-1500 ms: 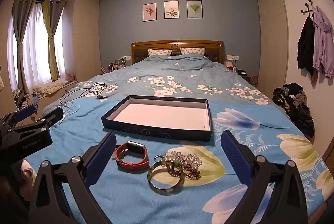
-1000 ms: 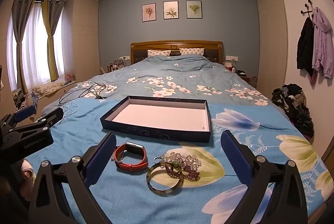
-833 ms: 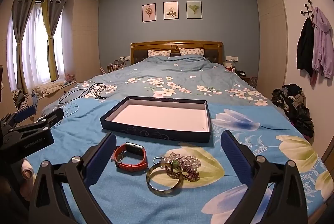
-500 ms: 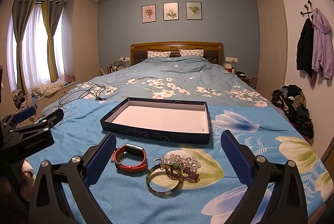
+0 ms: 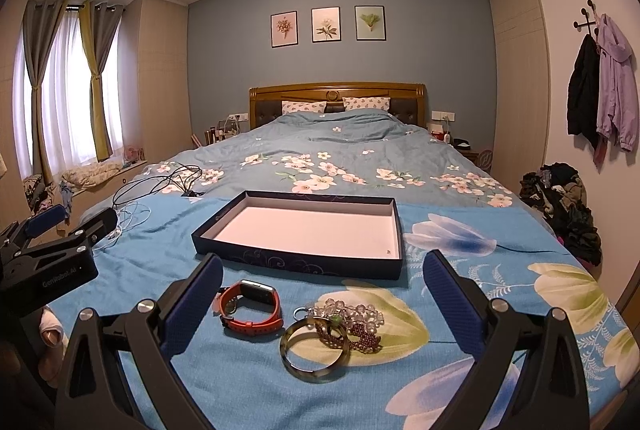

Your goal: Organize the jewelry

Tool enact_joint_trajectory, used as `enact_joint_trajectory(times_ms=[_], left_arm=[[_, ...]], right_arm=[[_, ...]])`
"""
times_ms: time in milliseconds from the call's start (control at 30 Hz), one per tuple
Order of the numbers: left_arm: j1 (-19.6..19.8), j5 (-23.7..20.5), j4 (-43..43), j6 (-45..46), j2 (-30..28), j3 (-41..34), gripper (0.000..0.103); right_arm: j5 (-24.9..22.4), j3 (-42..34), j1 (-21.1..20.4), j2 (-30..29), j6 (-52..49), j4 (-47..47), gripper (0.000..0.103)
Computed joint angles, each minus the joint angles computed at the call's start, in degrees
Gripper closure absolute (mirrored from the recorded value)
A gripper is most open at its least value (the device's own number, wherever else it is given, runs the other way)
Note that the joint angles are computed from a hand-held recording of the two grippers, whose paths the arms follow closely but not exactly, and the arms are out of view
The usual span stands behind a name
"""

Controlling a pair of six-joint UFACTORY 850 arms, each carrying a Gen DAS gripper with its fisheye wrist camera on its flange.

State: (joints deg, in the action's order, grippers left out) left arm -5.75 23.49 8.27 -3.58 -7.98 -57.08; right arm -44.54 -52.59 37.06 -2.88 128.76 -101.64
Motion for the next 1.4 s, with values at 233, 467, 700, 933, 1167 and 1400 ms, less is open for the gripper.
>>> enact_joint_trajectory(times_ms=[233,467,700,933,1167,1400], left_arm=[[0.2,0.2,0.7,-0.4,0.1,0.1,0.005],[0.2,0.1,1.0,-0.9,0.0,-0.1,0.005],[0.2,0.3,0.9,-0.8,0.0,-0.1,0.005],[0.2,0.5,0.7,-0.6,0.0,-0.2,0.005],[0.3,0.5,1.4,-1.2,0.0,-0.2,0.005],[0.3,0.5,1.9,-1.7,0.1,-0.2,0.005]], right_arm=[[0.2,0.0,-0.1,0.0,-0.1,-0.1,0.006],[0.1,0.1,-0.2,0.2,0.2,-0.3,0.006],[0.0,0.0,-0.2,0.1,0.0,-0.2,0.006],[-0.2,0.0,-0.1,0.0,0.2,-0.4,0.006],[-0.1,-0.1,-0.1,-0.1,0.3,-0.3,0.006],[-0.2,-0.3,-0.1,-0.3,0.1,0.1,0.006]])
